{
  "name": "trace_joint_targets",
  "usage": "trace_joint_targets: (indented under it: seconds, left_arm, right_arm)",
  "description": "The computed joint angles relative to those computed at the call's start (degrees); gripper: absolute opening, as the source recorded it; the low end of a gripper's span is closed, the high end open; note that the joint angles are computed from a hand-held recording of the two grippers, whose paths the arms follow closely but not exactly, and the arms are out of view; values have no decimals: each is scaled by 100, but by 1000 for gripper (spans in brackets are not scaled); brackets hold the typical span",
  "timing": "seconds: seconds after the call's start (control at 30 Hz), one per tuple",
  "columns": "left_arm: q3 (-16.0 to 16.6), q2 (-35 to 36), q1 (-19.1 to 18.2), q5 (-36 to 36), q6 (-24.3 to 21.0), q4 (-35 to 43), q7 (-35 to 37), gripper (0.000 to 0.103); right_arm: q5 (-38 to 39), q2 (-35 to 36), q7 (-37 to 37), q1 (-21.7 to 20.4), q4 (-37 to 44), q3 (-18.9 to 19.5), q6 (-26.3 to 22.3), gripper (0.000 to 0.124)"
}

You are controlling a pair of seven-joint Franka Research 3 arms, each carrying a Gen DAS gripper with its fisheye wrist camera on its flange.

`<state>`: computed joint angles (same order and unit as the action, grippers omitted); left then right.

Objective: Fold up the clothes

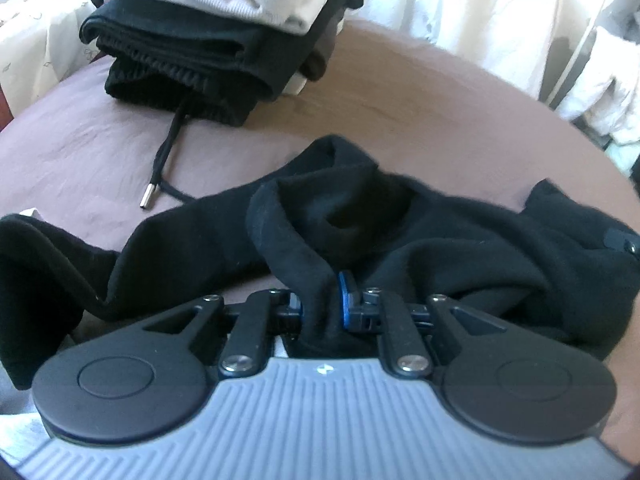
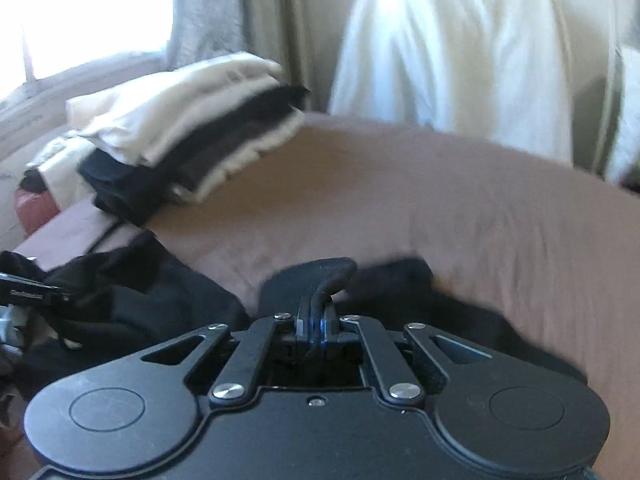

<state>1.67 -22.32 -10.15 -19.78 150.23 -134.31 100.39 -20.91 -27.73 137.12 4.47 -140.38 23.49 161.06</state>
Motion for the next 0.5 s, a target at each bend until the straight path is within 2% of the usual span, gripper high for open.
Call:
trace_joint_targets:
  seconds: [0.03, 0.1, 0.17, 0.23, 0.27, 0.3, 0.37, 0.4, 0.43, 0.47, 0.5]
  left_arm:
    - [-24, -6, 20, 34, 14, -13, -27, 12]
    - [-75, -26, 63, 119, 55, -26, -125, 12]
    - [-226, -9, 209, 424, 65, -17, -395, 13]
    - [-402, 57, 394, 852, 21, 7, -798, 17]
    - [-379, 101, 373, 891, 12, 11, -848, 17]
    - [-367, 143, 363, 932, 1, 21, -901, 17]
    - [-348, 200, 345, 989, 9, 45, -969, 17]
    - [-340, 208, 331, 1006, 40, 46, -976, 17]
    - [-331, 201, 316, 1019, 73, 35, -973, 17]
    - [-315, 185, 294, 1017, 114, 12, -955, 17]
    - [-293, 161, 267, 1003, 169, -21, -921, 16]
  right_arm:
    - [204, 43, -81, 163, -68, -162, -43, 3]
    - [900, 215, -534, 724, -117, -723, -88, 5]
    - [1416, 281, -798, 972, -249, -1047, 418, 12]
    - [1847, 465, -1133, 1148, -217, -1323, 1005, 12]
    - [2025, 622, -1338, 1246, -85, -1457, 1106, 26]
    - [2226, 777, -1566, 1373, 52, -1612, 1198, 56]
    - [2946, 1187, -2362, 1964, 487, -2208, 833, 85]
    - [3441, 1436, -2866, 2262, 759, -2504, 490, 85]
    - [3751, 1647, -3186, 2362, 1011, -2619, 39, 85]
    - [3739, 1854, -3291, 2306, 1264, -2582, -458, 85]
    - [3326, 2010, -3280, 2189, 1425, -2422, -741, 85]
